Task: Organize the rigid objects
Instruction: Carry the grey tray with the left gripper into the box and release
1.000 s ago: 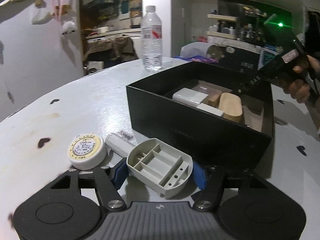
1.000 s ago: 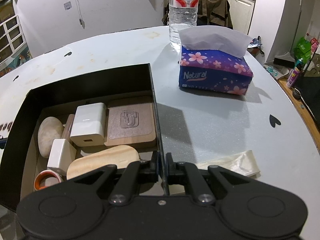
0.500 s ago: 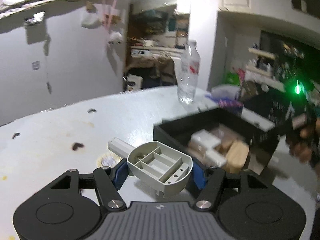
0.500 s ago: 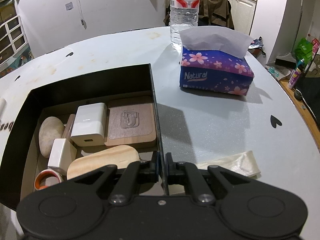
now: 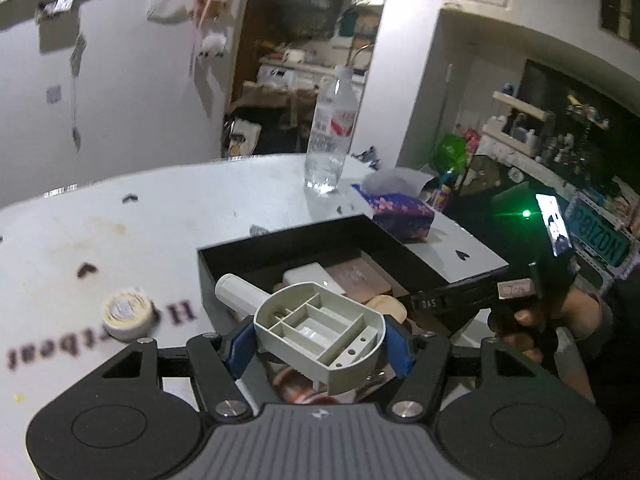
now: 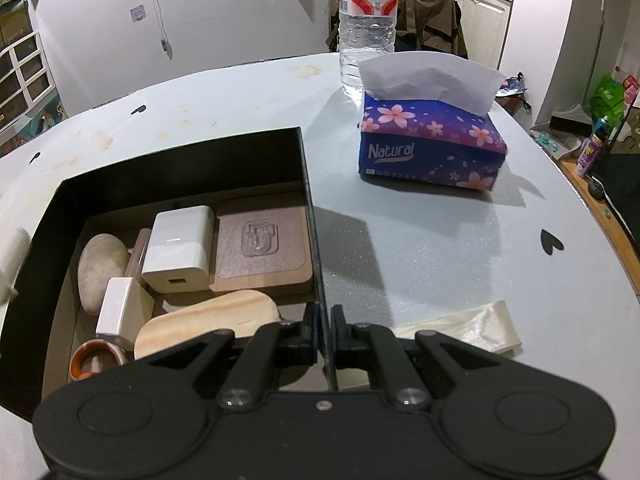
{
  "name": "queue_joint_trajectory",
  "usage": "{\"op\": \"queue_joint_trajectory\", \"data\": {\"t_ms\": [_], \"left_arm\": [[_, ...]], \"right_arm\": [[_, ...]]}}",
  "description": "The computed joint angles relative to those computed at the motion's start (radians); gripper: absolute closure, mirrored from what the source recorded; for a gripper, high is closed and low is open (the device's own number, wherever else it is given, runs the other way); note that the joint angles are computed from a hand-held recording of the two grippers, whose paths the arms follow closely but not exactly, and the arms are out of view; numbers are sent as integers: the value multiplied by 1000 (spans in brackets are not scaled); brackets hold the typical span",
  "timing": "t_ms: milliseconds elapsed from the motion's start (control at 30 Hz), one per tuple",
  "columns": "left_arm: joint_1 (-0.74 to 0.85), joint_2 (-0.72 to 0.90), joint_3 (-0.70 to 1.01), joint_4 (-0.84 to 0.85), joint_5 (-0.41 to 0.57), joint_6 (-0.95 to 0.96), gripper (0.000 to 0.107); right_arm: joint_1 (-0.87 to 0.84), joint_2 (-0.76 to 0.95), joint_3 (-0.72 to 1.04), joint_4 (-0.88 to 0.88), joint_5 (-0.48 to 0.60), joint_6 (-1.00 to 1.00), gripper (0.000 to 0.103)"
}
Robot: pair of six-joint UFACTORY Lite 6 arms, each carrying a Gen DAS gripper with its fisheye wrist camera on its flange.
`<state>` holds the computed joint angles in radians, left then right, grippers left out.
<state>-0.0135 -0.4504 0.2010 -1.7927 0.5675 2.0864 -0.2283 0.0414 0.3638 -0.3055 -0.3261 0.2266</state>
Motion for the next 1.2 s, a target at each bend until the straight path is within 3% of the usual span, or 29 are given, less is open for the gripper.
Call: {"op": "queue_joint_trajectory", "data": {"t_ms": [133, 333, 567, 867, 1200], "left_arm": [[-158, 59, 15, -265, -118, 86, 42], [-237, 64, 2, -433, -190, 214, 41], [-238, 87, 12, -394, -198, 227, 40], [-177, 71, 13, -185, -150, 53, 37], [-162, 52, 14, -102, -143, -24, 37]], "right_arm": [[-1, -1, 0, -2, 0, 1, 97], [-7, 0, -4, -24, -8, 16, 97], [-12, -2, -7, -35, -14, 26, 97], [-12, -2, -8, -36, -14, 26, 97], [-13, -3, -9, -36, -13, 25, 97]]}}
